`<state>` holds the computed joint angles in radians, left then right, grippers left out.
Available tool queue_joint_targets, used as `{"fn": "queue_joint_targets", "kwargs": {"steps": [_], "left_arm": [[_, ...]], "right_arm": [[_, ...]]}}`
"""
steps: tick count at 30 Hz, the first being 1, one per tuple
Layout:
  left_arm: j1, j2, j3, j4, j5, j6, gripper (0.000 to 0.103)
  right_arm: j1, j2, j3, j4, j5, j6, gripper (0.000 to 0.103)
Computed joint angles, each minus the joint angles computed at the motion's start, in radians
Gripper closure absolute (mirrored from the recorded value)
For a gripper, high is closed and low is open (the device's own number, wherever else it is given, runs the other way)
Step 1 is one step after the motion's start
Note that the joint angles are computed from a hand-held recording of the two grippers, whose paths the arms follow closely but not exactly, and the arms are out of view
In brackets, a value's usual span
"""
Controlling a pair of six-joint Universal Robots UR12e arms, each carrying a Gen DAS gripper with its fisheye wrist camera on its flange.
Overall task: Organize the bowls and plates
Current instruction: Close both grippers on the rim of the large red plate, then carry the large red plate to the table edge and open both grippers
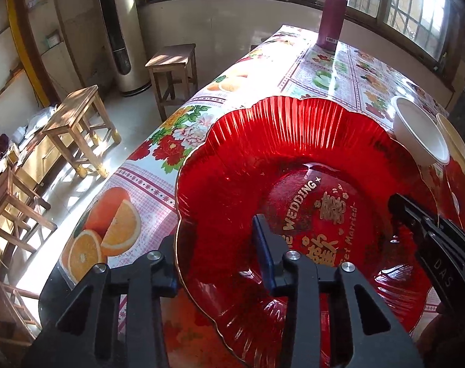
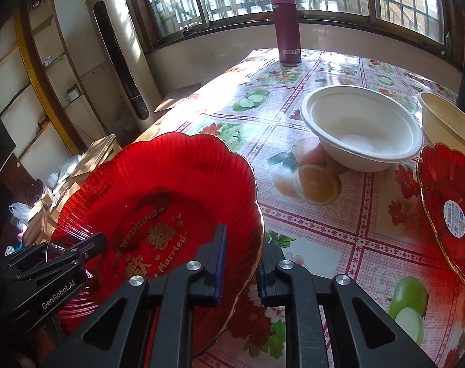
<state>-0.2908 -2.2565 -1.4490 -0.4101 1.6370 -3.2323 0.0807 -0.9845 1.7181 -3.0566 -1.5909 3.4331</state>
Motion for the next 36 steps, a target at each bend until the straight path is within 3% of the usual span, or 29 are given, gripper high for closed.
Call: {"fn": "queue_joint_targets", "kwargs": {"steps": [7,9,11,13,16,18,22,24,27,29,32,36], "left_arm": [[0.024,0.049,-0.073,0.006,0.027,-0.025,0.066],[0.027,0.061,-0.089,-0.001,0.024,-0.022,0.065],[0.026,0.068,-0.102,0.004,0.019,-0.021,0.055],[0.014,0.07,-0.112,0.028,0.068,-0.013,0.046],[0.005,0.086,-0.159,0.143,0.15,0.003,0.036],[0.001,0.102,-0.2,0.239,0.203,0.011,0.029],[-0.005,0.137,-0.276,0.47,0.284,0.015,0.022],[-0.009,0.152,-0.29,0.552,0.25,0.031,0.019],[-0.011,0.176,-0.282,0.547,0.073,0.053,0.015],[-0.016,0.177,-0.25,0.467,-0.06,0.07,0.015],[-0.042,0.151,-0.161,0.282,-0.202,0.106,0.015],[-0.102,0.096,-0.053,0.124,-0.235,0.157,0.015]], "right_arm": [[0.029,-0.009,0.012,0.0,0.06,-0.039,0.087],[0.033,-0.01,0.006,0.024,0.082,-0.05,0.083],[0.029,-0.014,0.004,0.057,0.111,-0.041,0.077],[0.025,-0.023,0.007,0.081,0.121,-0.037,0.076],[0.005,-0.053,0.056,-0.006,0.141,-0.017,0.065],[-0.007,-0.081,0.104,-0.092,0.116,-0.003,0.043],[-0.043,-0.139,0.203,-0.258,0.075,0.019,0.027],[-0.061,-0.169,0.246,-0.306,0.034,0.023,0.024],[-0.096,-0.208,0.303,-0.347,0.005,0.042,0.022],[-0.126,-0.229,0.341,-0.376,0.018,0.065,0.022],[-0.174,-0.247,0.381,-0.394,0.049,0.098,0.021],[-0.238,-0.252,0.42,-0.406,0.142,0.151,0.021]]}}
